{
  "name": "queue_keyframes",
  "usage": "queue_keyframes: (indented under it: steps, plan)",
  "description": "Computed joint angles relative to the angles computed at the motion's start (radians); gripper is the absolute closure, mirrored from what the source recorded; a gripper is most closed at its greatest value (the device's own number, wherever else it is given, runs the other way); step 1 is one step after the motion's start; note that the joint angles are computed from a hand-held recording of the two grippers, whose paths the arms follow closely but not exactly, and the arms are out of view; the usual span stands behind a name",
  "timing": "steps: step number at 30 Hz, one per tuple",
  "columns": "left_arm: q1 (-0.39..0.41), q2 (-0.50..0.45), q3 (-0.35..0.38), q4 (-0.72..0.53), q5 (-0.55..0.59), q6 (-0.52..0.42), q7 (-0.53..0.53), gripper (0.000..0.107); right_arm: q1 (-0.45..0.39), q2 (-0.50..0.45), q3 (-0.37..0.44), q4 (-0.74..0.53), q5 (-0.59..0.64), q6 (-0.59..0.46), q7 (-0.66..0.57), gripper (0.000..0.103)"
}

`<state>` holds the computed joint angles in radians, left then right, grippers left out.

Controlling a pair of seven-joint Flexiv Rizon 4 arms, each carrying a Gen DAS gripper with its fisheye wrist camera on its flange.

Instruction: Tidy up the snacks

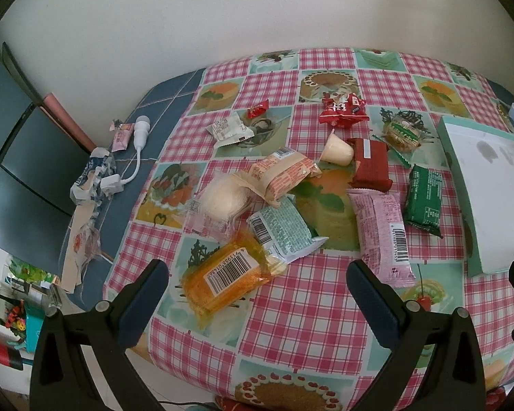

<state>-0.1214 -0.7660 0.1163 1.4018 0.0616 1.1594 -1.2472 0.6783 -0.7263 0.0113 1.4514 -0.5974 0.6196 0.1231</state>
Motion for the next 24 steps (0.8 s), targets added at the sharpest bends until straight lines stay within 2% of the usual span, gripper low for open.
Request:
queue_keyframes:
  steps: [24]
  plan:
    - [0.018, -0.006, -0.023, -0.007, -0.029, -0.029, 0.012, 0.004, -0.004, -0.021, 0.007, -0.034, 0.033, -0.028, -0.04, 0.0]
